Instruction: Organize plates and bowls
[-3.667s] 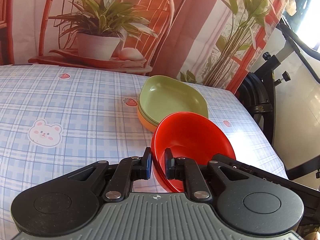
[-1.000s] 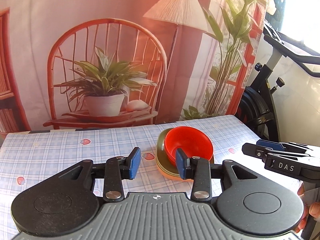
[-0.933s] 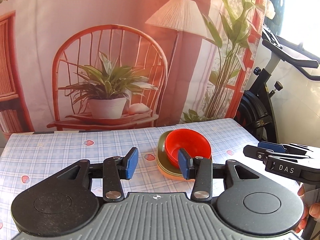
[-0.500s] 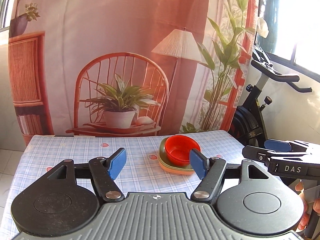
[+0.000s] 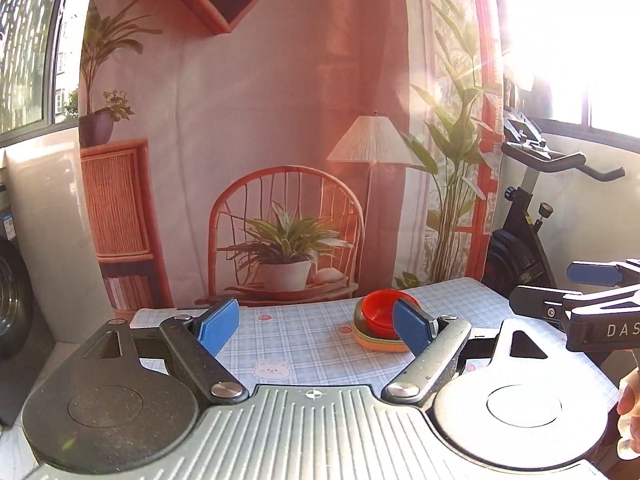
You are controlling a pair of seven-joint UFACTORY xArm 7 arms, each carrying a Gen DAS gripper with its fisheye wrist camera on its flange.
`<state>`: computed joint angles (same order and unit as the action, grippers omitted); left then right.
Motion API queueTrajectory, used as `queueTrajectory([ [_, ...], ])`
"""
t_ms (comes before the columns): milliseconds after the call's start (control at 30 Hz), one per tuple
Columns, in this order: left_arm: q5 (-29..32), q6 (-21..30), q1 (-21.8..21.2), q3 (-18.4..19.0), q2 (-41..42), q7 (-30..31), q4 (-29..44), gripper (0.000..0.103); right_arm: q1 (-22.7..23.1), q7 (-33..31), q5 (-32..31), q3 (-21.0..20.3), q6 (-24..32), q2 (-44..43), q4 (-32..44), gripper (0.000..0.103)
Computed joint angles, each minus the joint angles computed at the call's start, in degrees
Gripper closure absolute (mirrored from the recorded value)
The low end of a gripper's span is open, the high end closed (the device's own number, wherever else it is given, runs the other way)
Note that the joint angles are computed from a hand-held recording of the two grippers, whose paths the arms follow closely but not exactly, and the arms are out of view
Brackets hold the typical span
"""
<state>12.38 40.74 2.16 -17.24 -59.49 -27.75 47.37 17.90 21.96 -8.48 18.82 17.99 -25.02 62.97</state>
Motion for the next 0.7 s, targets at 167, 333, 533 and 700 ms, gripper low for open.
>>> queueTrajectory([
  [167, -0.27, 2.11, -0.27, -0.99, -4.44, -1.32, -0.92, 0.017, -0.74, 2.65, -0.09, 1.48, 2.46, -3.69, -1.48, 0.0],
  [333, -0.79, 2.54, -0.88, -1.36, -6.38, -1.52, -1.47, 0.017, -0.65, 3.42, -0.53, 2.4, 3.51, -5.04, -2.08, 0.0],
  [533, -1.51, 3.76, -1.05, -1.53, -7.19, -2.01, -1.51, 0.017, -1.26, 4.29, -1.57, 3.5, 3.23, -5.98, -1.98, 0.0],
  [700, -1.37, 4.78, -0.35, -2.01, -8.19, -2.82, -1.34, 0.017, -1.4, 5.0, -1.58, 3.69, 3.71, -6.38, -1.97, 0.0],
])
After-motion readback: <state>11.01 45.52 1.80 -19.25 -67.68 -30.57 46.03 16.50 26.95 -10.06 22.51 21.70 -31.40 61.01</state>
